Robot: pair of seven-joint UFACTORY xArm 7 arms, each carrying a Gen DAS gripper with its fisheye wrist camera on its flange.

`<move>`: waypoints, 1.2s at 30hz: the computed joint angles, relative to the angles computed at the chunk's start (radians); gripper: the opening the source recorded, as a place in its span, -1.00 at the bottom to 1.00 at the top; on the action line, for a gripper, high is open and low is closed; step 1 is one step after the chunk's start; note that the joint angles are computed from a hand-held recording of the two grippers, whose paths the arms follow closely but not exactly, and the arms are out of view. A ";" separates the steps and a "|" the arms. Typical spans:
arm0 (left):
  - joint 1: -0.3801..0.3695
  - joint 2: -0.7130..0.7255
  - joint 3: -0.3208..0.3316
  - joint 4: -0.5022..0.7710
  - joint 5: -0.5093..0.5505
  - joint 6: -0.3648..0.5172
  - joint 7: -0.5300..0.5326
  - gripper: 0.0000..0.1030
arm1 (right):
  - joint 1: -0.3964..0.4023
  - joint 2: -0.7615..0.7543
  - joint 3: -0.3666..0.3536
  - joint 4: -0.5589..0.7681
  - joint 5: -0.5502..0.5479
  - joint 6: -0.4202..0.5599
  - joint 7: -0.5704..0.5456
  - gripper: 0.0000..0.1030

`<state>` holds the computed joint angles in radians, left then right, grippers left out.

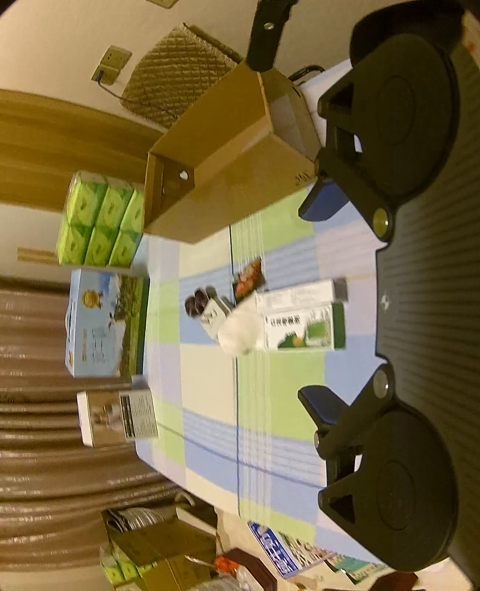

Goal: Organize objects
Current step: 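Move both tools back over the table toward the boxes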

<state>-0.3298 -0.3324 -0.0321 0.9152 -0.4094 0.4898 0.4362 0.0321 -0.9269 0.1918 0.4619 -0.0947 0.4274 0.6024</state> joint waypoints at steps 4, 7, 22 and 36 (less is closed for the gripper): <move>0.023 -0.032 0.004 -0.038 0.025 -0.013 -0.015 0.92 | 0.017 0.008 0.011 -0.002 0.009 0.001 0.013 0.96; 0.026 -0.047 0.015 -0.053 0.032 -0.014 -0.020 0.95 | 0.022 0.007 0.016 -0.003 0.006 0.008 0.019 0.96; 0.040 -0.050 0.028 -0.084 0.063 -0.026 -0.049 0.97 | 0.056 0.058 0.030 0.006 0.002 0.002 0.040 0.96; 0.074 0.011 0.018 -0.062 0.109 -0.062 -0.075 0.97 | 0.069 0.148 0.030 0.005 -0.010 -0.059 0.040 0.96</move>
<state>-0.2556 -0.3214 -0.0141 0.8537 -0.3008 0.4282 0.3608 0.1014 -0.7789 0.2213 0.4672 -0.1047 0.3684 0.6424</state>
